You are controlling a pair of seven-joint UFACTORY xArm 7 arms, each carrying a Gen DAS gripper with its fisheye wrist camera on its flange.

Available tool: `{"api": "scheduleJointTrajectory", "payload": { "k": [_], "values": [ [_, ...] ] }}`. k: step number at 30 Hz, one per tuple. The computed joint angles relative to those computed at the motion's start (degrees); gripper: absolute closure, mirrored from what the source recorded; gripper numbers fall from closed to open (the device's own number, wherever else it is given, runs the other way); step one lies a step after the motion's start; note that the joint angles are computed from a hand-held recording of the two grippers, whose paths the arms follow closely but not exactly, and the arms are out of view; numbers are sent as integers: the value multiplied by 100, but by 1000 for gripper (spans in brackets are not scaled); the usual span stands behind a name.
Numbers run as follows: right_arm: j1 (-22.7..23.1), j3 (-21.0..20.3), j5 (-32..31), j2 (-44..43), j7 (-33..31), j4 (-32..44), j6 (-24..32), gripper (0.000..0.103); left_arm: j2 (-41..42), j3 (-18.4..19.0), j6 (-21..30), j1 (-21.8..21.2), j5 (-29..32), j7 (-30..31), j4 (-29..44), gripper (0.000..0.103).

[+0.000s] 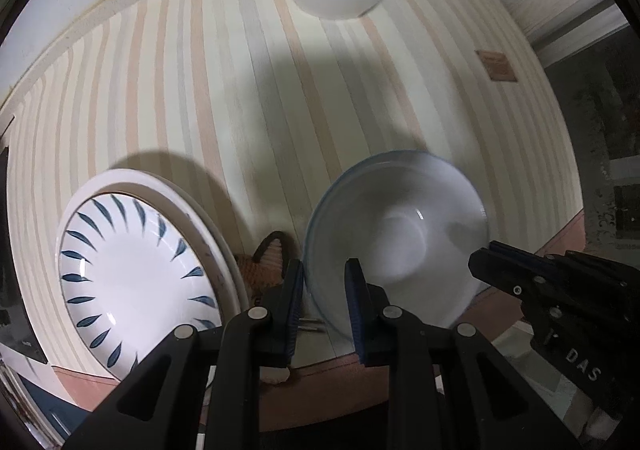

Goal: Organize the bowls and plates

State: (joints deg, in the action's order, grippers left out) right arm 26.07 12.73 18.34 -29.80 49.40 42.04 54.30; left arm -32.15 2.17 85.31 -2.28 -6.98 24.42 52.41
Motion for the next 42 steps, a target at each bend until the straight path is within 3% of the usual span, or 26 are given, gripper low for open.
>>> {"api": "scheduleJointTrajectory", "payload": {
  "k": [7, 8, 13, 16, 25, 32, 36, 38, 41, 42],
  "values": [
    [-82, 4, -215, -263, 24, 255, 312, 88, 20, 160, 171, 14, -265, 91, 604, 83],
    [-112, -4, -269, -256, -3, 317, 371, 86, 82, 174, 187, 15, -330, 69, 701, 79],
    [-373, -34, -718, -70, -244, 738, 690, 52, 625, 161, 18, 20, -657, -177, 1193, 69],
    [-573, -48, -1069, 150, -427, 1015, 783, 45, 1163, 107, -155, 26, -766, -362, 1555, 69],
    [-1102, -340, -1551, 1179, -1050, 1647, 293, 44, 2692, -210, -957, 3, -511, -812, 2624, 69],
    [-1317, -542, -1652, 2207, -1346, 2126, -314, 44, 3679, -335, -997, -6, -480, -1052, 3344, 69],
    [-1389, -684, -1152, 2728, -1608, 2234, -784, 44, 4226, -395, -829, 27, -663, -1236, 3787, 69],
    [-1437, -740, -614, 2977, -1843, 2240, -1034, 46, 4446, -441, -746, 17, -674, -1272, 3969, 69],
    [-1542, -772, 28, 3317, -2083, 2275, -1250, 61, 4726, -513, -642, -24, -630, -1250, 4167, 70],
    [-1561, -761, 103, 3386, -2089, 2299, -1271, 71, 4795, -532, -617, -21, -658, -1215, 4212, 72]
  ]
}}
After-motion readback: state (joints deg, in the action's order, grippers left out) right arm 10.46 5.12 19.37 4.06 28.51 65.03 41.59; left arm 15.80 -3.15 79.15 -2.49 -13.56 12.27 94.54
